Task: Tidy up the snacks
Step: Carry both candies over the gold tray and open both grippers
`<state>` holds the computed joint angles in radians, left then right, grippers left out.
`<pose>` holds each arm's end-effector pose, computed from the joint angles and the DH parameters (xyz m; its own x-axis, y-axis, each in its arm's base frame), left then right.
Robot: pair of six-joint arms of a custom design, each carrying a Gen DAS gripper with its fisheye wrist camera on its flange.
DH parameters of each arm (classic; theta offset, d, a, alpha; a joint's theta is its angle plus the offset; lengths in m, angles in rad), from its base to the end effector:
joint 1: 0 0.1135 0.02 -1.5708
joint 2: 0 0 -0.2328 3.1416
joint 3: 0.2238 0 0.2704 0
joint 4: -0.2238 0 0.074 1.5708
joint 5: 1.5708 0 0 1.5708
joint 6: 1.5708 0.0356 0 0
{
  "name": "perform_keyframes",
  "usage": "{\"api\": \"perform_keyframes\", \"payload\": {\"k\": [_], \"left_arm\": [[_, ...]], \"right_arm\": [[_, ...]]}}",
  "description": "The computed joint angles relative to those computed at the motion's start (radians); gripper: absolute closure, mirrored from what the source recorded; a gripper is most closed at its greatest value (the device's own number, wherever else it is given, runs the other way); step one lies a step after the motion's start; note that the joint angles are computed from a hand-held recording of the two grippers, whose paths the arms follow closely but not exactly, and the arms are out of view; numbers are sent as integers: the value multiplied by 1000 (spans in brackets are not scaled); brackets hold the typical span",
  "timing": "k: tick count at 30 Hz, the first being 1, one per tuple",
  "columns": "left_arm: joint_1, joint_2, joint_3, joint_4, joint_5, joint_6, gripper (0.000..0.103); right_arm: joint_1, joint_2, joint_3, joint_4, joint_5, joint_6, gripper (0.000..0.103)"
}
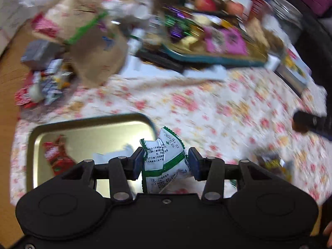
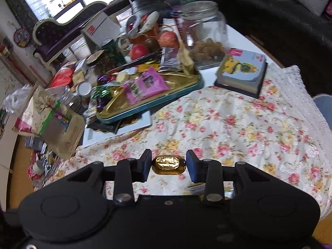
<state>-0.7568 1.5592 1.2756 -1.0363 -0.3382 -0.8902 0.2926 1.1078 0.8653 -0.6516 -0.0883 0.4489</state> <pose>0.2363 -0.2070 0.2259 -0.9000 -0.1585 -0.4060 -0.1775 0.9841 0.0093 0.2432 0.0765 0.2314 -0.8202 0.2044 -0.5343 0.0175 0.9425 0.3337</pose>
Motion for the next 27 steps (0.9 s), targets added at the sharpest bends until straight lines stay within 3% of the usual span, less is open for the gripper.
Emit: {"api": "perform_keyframes", "payload": {"k": [4,9,13,20,22,27], "left_arm": [[99,-123,-70,-69,-33,-68,50],[243,-202,-118,-179,7,-138,50],[322,-251,-166,-192,52,-147,49],[346,-320,-184,-210,33,-163,45],[350,-334,-187,-214,31,-165,45],[350,-329,-189,-210,44,-162,44]], "right_arm": [[151,54,29,36,47,37,65],[333,140,81,84,57,66,65],[450,223,135,94,36,67,65],[604,299,184,124,19,52,63],[625,323,206,110,19,30,57],[639,340,206,106,15,35,54]]}}
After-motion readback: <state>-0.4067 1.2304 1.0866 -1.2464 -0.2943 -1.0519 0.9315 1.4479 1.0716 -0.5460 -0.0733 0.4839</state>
